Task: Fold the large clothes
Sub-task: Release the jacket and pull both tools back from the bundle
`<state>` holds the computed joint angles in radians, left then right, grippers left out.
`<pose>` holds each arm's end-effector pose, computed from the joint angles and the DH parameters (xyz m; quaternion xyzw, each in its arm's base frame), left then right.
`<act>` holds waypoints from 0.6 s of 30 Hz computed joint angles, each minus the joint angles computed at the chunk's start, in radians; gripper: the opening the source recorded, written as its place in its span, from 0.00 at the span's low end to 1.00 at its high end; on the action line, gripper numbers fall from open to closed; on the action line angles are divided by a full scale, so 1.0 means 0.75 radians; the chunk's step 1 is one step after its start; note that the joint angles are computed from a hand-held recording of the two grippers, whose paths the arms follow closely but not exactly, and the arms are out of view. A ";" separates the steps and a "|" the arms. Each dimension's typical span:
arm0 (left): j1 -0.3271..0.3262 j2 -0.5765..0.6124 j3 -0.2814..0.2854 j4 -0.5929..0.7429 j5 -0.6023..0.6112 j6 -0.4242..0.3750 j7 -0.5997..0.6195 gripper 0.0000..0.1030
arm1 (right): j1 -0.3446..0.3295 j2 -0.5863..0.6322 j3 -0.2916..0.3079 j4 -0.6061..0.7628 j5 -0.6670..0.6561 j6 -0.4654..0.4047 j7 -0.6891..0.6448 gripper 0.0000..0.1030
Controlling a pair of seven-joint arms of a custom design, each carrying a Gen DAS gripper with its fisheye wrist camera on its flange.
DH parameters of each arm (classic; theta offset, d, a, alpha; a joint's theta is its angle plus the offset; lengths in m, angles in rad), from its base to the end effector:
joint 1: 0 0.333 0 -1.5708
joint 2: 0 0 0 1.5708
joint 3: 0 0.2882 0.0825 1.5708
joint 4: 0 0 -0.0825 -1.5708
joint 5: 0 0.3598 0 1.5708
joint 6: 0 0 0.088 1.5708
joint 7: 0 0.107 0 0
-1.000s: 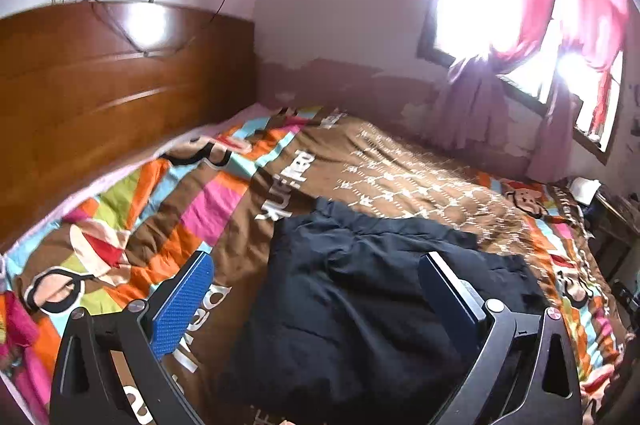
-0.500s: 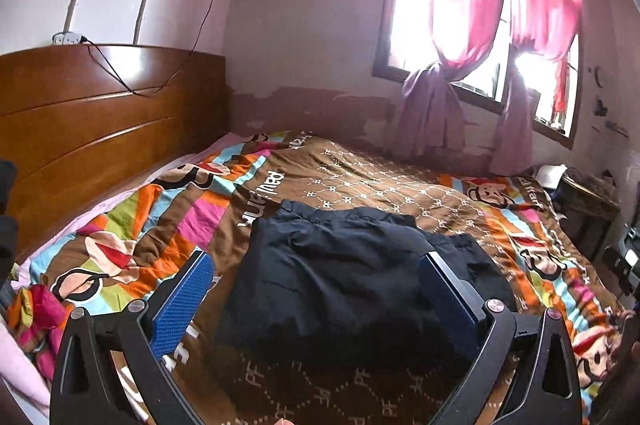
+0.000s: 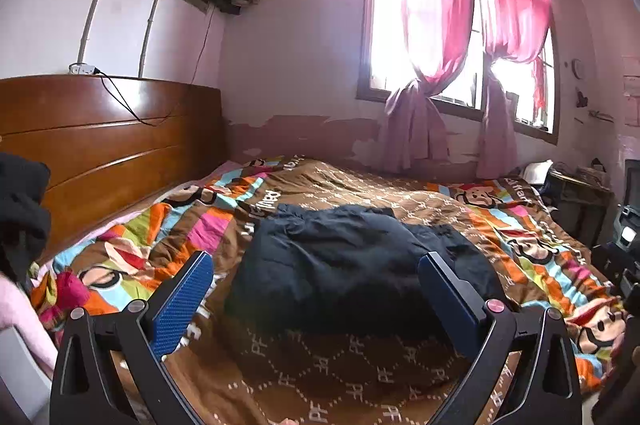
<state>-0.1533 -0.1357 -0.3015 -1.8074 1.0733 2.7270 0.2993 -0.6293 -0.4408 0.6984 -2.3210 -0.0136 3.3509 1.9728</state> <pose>0.4704 -0.2804 0.6750 -0.5702 0.5587 -0.4557 0.3938 0.4631 0.0929 0.6205 -0.5060 0.5807 -0.4337 0.4677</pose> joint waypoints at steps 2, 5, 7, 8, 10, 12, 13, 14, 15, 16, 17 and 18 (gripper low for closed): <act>-0.004 -0.031 -0.006 -0.050 0.002 0.002 -0.017 1.00 | -0.016 -0.062 0.025 -0.051 0.016 0.012 0.015 0.99; 0.010 -0.075 -0.029 -0.115 0.059 0.010 -0.071 1.00 | -0.050 -0.155 0.066 -0.116 0.040 0.029 0.037 0.99; 0.026 -0.103 -0.038 -0.159 0.105 0.047 -0.127 1.00 | -0.060 -0.217 0.085 -0.166 0.060 0.045 0.059 0.99; 0.034 -0.106 -0.041 -0.169 0.114 0.070 -0.146 1.00 | -0.054 -0.238 0.085 -0.187 0.069 0.052 0.068 0.99; 0.047 -0.125 -0.048 -0.204 0.132 0.103 -0.176 1.00 | -0.039 -0.262 0.082 -0.224 0.082 0.073 0.077 0.99; 0.059 -0.138 -0.073 -0.219 0.157 0.067 -0.191 1.00 | -0.029 -0.272 0.084 -0.247 0.088 0.081 0.072 0.99; 0.059 -0.143 -0.084 -0.223 0.162 0.036 -0.192 1.00 | -0.024 -0.273 0.088 -0.255 0.089 0.080 0.067 0.99; 0.059 -0.149 -0.095 -0.229 0.172 0.006 -0.199 1.00 | -0.014 -0.272 0.087 -0.263 0.090 0.080 0.063 0.99; 0.061 -0.156 -0.102 -0.236 0.192 -0.008 -0.222 1.00 | -0.002 -0.269 0.085 -0.272 0.092 0.081 0.062 0.99; 0.063 -0.166 -0.106 -0.249 0.214 -0.018 -0.250 1.00 | 0.002 -0.272 0.088 -0.278 0.096 0.072 0.062 0.99; 0.065 -0.178 -0.112 -0.264 0.236 -0.032 -0.283 1.00 | 0.000 -0.276 0.094 -0.281 0.099 0.062 0.063 0.99; 0.072 -0.194 -0.125 -0.281 0.284 -0.051 -0.341 1.00 | -0.009 -0.288 0.111 -0.288 0.100 0.047 0.069 0.99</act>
<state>-0.0992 -0.2812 -0.3953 -2.0182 1.2860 2.6885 0.0434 -0.6362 -0.6566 0.7819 -2.5368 0.0614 3.3861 2.0244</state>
